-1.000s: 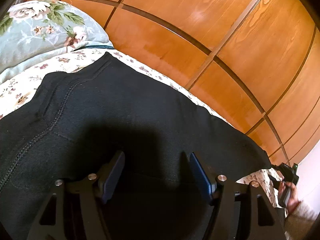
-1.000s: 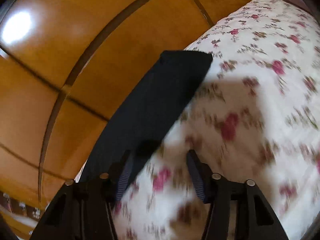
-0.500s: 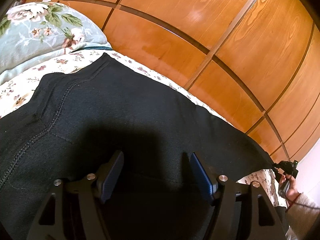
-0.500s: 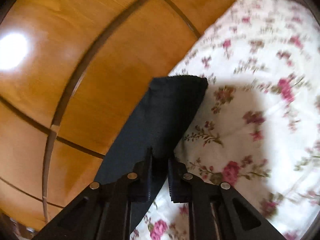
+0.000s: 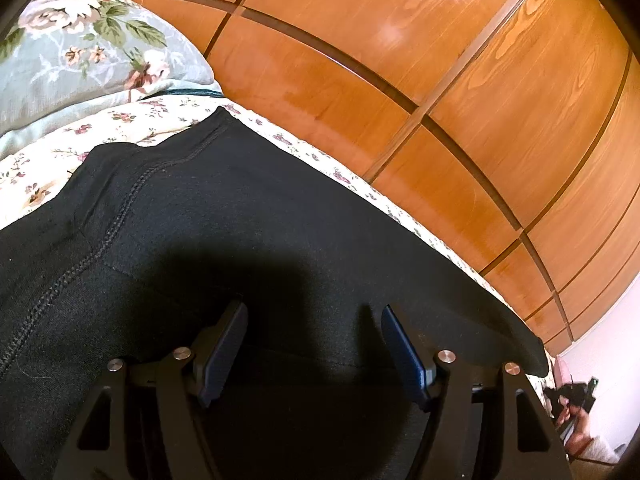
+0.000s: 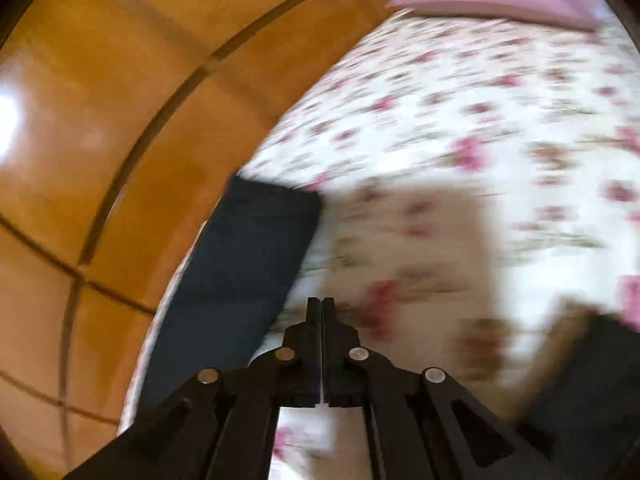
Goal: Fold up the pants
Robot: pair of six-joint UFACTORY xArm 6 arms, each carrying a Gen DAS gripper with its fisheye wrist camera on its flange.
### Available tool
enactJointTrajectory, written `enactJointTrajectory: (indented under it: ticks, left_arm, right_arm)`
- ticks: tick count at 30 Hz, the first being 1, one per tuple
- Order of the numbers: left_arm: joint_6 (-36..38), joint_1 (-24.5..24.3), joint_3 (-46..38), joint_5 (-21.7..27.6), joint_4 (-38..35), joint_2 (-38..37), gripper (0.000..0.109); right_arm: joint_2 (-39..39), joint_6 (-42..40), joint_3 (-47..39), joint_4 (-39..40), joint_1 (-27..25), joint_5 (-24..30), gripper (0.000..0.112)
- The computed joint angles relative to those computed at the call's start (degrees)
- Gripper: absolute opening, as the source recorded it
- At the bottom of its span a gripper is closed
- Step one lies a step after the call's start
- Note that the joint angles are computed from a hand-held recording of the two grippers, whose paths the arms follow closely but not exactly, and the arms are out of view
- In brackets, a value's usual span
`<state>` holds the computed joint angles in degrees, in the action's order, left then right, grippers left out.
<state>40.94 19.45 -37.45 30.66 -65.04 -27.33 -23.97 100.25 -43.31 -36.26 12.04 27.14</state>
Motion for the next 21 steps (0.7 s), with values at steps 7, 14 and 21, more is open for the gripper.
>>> enactJointTrajectory:
  ticks: [7,14,21]
  left_arm:
    - [-0.87,-0.33,0.07,-0.39,0.97,-0.17,0.07]
    - [-1.23,-0.87,0.06,-1.24,1.79,0.08,0.07]
    - [-1.73,-0.95,0.2,-1.43,2.02,-0.04,0.07]
  right_arm:
    - [-3.03,-11.99,5.23,12.23,-3.07,-12.42,0.014]
    - [7.47,-13.71,-2.75,14.65,-4.61,-16.2,0.05]
    - [6.87,-13.45,-6.56,8.68,-2.72,-6.34,0.012]
